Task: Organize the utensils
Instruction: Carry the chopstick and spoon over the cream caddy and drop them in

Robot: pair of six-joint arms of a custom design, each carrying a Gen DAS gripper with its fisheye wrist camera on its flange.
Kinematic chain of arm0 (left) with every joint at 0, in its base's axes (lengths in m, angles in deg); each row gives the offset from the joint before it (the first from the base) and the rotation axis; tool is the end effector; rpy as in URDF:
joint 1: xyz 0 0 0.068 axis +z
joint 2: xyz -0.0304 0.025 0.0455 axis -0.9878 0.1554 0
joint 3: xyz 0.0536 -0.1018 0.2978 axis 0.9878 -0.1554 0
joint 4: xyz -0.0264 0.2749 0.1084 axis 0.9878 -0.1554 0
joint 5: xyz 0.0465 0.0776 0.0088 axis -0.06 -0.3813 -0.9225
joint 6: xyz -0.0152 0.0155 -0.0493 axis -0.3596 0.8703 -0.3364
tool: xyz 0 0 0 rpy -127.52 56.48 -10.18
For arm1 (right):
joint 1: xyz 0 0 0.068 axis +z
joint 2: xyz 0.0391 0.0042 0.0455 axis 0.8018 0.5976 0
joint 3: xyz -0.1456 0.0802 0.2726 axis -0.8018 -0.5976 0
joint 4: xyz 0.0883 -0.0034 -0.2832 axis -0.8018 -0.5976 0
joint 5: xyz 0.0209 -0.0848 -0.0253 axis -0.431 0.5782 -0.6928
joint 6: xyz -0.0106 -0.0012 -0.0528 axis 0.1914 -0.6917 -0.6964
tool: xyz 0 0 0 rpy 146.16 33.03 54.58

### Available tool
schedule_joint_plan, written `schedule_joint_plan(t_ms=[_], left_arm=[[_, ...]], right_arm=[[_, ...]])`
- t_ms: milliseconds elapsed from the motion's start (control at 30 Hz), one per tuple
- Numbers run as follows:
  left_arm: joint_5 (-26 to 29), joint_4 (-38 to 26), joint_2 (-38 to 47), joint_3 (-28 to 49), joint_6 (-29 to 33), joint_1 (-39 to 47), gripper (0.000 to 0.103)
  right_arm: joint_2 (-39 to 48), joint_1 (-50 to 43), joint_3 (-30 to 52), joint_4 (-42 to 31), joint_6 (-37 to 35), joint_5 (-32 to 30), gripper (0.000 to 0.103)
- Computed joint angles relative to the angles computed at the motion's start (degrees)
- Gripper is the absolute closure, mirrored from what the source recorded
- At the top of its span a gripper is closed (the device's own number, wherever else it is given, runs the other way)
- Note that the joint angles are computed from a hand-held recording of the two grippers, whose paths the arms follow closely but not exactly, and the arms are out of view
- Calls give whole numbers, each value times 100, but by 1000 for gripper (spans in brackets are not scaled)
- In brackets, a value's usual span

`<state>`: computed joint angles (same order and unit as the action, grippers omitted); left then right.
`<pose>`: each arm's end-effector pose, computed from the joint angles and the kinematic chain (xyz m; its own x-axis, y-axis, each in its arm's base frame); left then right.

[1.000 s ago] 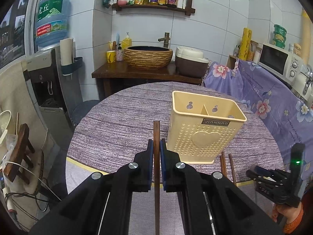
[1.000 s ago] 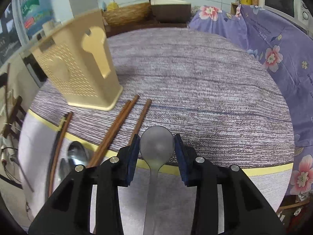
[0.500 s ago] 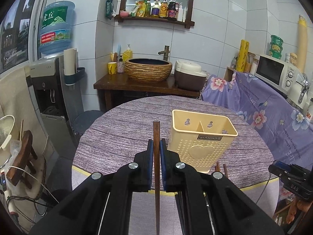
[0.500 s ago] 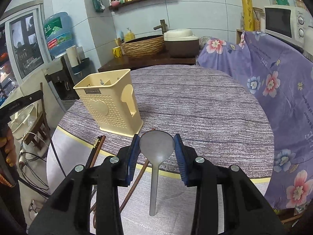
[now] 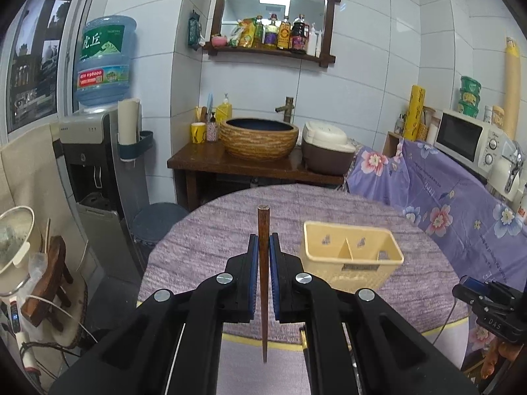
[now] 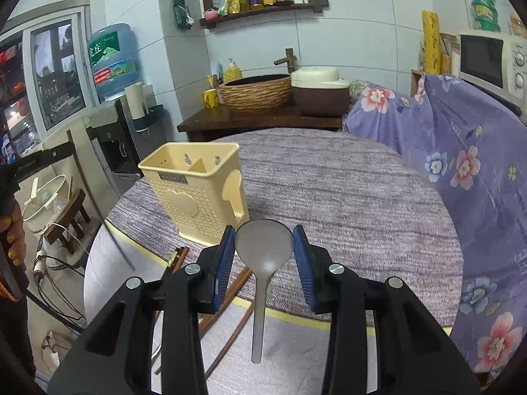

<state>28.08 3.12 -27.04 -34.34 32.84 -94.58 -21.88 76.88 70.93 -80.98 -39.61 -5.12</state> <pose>0.1744 -0.0411 0.3608 -0.4610 -0.0051 -0.8874 0.1633 0.9824 -0.0904 0.1383 0.0536 0.3180 -0.5695 0.0496 -0.8205 -0.1096 0.9847 0.1356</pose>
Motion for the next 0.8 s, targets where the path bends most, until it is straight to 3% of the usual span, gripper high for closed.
schedule_joint_plan(t_ms=[333, 500, 800], left_arm=[[371, -280, 836, 1756, -109, 155, 95], [130, -27, 1251, 2231, -389, -232, 95], [71, 625, 1605, 1772, -670, -501, 95]], right_arm=[[1222, -193, 1842, 277, -187, -663, 66], [1848, 148, 2589, 523, -221, -249, 66], [2236, 375, 1990, 1755, -326, 579, 66]])
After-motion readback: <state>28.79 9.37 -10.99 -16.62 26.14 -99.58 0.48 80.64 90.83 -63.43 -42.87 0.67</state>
